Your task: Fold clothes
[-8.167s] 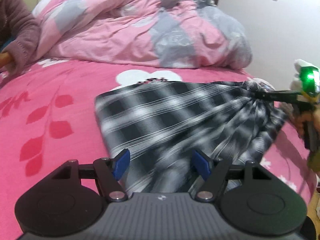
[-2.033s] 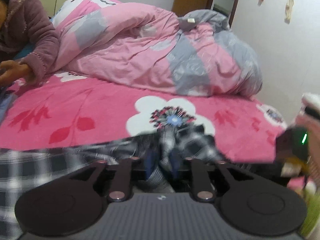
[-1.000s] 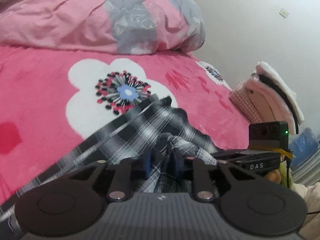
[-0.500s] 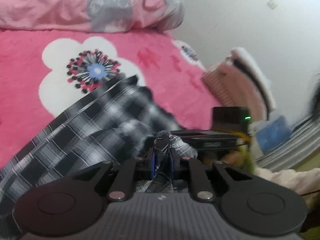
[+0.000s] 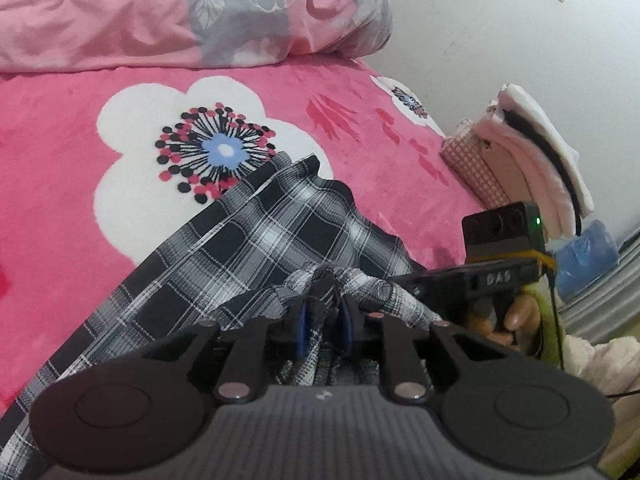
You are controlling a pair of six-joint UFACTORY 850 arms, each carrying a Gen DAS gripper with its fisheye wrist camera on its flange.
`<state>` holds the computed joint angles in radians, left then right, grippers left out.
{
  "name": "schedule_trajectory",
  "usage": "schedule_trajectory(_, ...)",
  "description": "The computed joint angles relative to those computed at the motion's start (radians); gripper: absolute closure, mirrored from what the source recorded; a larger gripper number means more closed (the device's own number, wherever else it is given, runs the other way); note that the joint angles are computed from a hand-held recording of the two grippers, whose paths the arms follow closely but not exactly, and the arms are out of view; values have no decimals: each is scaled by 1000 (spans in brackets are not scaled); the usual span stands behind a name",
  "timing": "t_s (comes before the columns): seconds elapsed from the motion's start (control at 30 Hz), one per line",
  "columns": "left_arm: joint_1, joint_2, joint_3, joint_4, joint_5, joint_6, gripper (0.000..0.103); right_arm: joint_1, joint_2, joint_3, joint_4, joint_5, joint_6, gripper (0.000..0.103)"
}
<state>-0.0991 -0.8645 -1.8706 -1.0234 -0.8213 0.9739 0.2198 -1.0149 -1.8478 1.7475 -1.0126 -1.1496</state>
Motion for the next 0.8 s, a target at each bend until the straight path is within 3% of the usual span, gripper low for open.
schedule_trajectory(0.1, -6, 13, 18, 17, 28, 17, 78, -8, -20, -23, -4, -44, 54, 92)
schedule_trajectory(0.17, -9, 19, 29, 21, 42, 23, 77, -14, -36, -42, -4, -84, 84, 75)
schedule_trajectory(0.3, -20, 38, 63, 15, 92, 53, 74, -24, -61, -69, 21, -166, 136, 58)
schedule_trajectory(0.43, -45, 78, 126, 15, 196, 101, 70, -14, -30, -74, -76, -82, 170, 57)
schedule_trajectory(0.63, -73, 126, 209, -27, 325, 209, 63, 19, 60, -35, -261, 106, 181, 41)
schedule_trajectory(0.8, -79, 151, 268, -153, 393, 320, 55, 69, 74, -83, -517, 204, 245, 42)
